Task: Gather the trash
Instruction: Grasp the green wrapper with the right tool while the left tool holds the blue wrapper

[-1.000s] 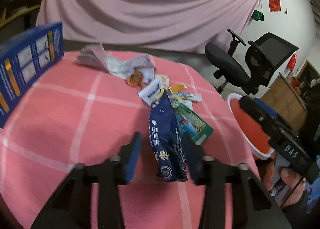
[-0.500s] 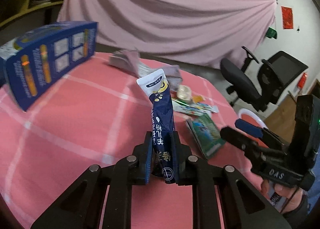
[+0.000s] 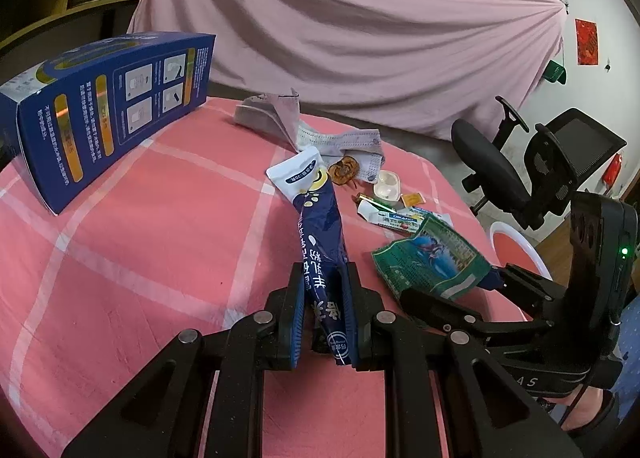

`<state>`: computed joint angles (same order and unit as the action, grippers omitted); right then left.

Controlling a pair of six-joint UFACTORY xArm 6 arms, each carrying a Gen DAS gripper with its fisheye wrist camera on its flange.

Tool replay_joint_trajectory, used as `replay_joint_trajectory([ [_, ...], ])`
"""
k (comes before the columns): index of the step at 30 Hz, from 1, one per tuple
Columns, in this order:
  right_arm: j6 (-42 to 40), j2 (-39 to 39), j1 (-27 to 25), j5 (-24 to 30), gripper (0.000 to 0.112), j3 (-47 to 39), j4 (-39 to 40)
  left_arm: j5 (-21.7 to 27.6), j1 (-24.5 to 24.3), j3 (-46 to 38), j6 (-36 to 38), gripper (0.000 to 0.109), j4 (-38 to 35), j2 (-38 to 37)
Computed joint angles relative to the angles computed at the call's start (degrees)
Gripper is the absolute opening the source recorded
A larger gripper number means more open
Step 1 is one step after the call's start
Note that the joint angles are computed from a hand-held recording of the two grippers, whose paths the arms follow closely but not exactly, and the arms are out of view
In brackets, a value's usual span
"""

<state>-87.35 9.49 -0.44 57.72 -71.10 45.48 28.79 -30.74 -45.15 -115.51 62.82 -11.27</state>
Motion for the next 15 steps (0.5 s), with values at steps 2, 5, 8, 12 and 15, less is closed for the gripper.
replay_joint_trajectory([
  [2, -0.2, 0.0, -0.1, 0.2, 0.073, -0.1, 0.4, -0.2, 0.2, -0.1, 0.2, 0.014, 0.0, 0.1],
  [5, -1.6, -1.0, -0.1, -1.3, 0.077, 1.0, 1.9, -0.7, 0.5, 0.3, -0.1, 0.014, 0.2, -0.1],
  [8, -2.7, -1.3, -0.2, -1.4, 0.079, 1.2, 2.9, -0.9, 0.6, 0.4, -0.5, 0.014, 0.5, -0.2],
  [12, -1.0, -0.6, 0.9, -2.1, 0.079, 0.8, 0.3, -0.7, 0.4, 0.3, -0.8, 0.014, 0.5, -0.1],
  [15, -0.6, -0.6, 1.4, -3.0, 0.079, 1.2, -0.9, -0.4, 0.2, 0.2, -0.9, 0.014, 0.4, -0.1],
])
